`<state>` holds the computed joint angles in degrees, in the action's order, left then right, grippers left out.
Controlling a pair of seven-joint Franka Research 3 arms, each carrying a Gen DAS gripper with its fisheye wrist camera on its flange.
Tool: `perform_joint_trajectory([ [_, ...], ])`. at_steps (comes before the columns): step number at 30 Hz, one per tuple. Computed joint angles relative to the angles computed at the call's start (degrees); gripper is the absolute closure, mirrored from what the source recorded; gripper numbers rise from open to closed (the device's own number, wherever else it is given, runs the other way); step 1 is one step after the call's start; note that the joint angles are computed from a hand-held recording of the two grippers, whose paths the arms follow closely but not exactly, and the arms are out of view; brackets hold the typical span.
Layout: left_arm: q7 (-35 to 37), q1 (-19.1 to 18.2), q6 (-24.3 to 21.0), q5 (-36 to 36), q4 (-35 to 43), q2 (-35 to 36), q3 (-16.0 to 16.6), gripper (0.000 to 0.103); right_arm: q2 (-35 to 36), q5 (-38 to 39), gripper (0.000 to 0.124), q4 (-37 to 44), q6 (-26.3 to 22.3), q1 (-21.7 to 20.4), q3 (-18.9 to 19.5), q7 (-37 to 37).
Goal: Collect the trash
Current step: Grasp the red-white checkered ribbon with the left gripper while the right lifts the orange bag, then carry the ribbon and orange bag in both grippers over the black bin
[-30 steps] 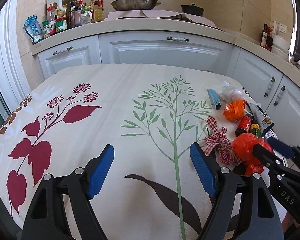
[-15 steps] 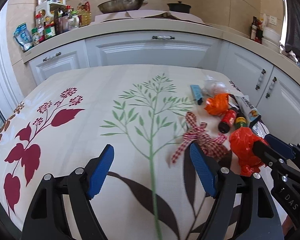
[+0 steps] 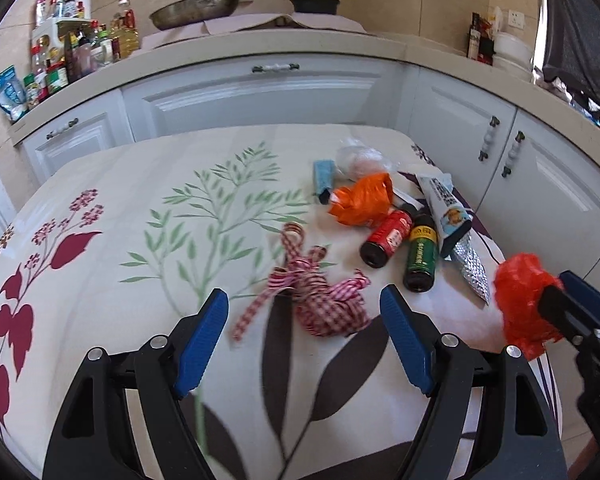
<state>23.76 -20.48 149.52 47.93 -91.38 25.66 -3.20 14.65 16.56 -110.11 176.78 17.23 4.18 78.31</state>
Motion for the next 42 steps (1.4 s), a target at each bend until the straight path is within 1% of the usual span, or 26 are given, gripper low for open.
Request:
perform_joint_trajectory([
  [2,2.06,0.63,-1.06,-2.62,1.33,1.14,-1.04,0.027,-0.13,0.36,0.090,-0.36,0.26,-0.34,-0.03,-0.02],
  [4,3.39,0.76,-2.24,-4.62,2.45,2.04,-1.39,0.034,-0.12,1.16,0.090,-0.49,0.44,-1.05,0.42,-0.40],
  [6,4.97,0.75,-3.25,-6.12,3.44,2.86,-1.58,0.047,-0.05,2.14,0.090,-0.50,0.55,-1.90,1.03,-1.09],
  [7,5.44,0.67,-3.48,-6.57,3.79,3.16,-1.53,0.051,-0.05,2.69,0.090,-0.53,0.59,-2.36,1.42,-1.62],
  [9,6.20,0.65,-3.64,-7.47,3.93,3.38,-1.50,0.065,0.08,3.81,0.090,-0.46,0.67,-3.17,2.10,-2.65],
  [10,6.37,0.55,-3.69,-7.64,3.95,3.43,-1.37,0.068,0.06,4.45,0.090,-0.50,0.64,-3.61,2.51,-3.24],
  [12,5.90,0.03,-3.56,-7.02,3.52,3.20,-0.78,0.078,0.07,5.01,0.090,-0.61,0.75,-3.57,2.48,-3.61],
  [15,4.60,-0.28,-2.42,-5.95,2.20,2.42,-0.21,0.084,0.05,5.74,0.090,-0.75,1.03,-3.63,2.51,-4.09],
  [17,3.65,-0.53,-2.05,-4.89,1.72,1.97,0.14,0.085,-0.06,5.79,0.090,-0.85,1.22,-3.37,2.17,-4.02],
  [20,2.19,-0.84,-0.90,-2.77,0.39,0.75,0.49,0.086,-0.10,5.64,0.090,-0.90,1.63,-3.05,1.64,-3.64],
  [25,-2.16,-2.18,-0.20,3.67,-1.42,-1.67,1.29,0.086,-0.58,3.90,0.090,-1.60,2.78,-1.47,-0.40,-1.37],
  [28,-4.47,-2.67,-0.04,7.84,-2.02,-2.82,1.21,0.086,-0.82,2.03,0.090,-2.05,3.54,-0.27,-2.25,0.66],
  [31,-5.56,-2.71,0.13,10.61,-2.06,-3.38,0.59,0.086,-1.05,-1.58,0.090,-2.67,4.45,2.96,-6.53,4.67],
  [33,-5.70,-2.62,0.39,11.64,-2.05,-3.53,0.08,0.086,-1.16,-4.45,0.090,-3.10,5.04,5.63,-10.23,7.88],
  [35,-5.64,-2.61,0.68,12.31,-1.91,-3.55,-0.34,0.086,-1.21,-6.46,0.090,-3.34,5.45,6.95,-12.44,10.17],
  [38,-4.42,-2.63,1.09,12.10,-0.61,-2.67,-1.02,0.086,-1.39,-10.02,0.090,-4.12,6.34,10.76,-18.05,14.46],
  [39,-4.06,-2.68,1.28,11.88,-0.37,-2.51,-1.10,0.086,-1.36,-10.80,0.090,-4.13,6.42,11.37,-19.08,15.36],
  [40,-3.72,-2.85,1.40,11.75,0.04,-2.23,-1.16,0.086,-1.36,-11.85,0.090,-4.30,6.70,12.83,-21.21,16.77],
  [42,-2.81,-3.20,1.77,11.39,1.09,-1.51,-1.25,0.086,-1.38,-13.26,0.090,-4.57,7.04,14.57,-24.10,18.72],
])
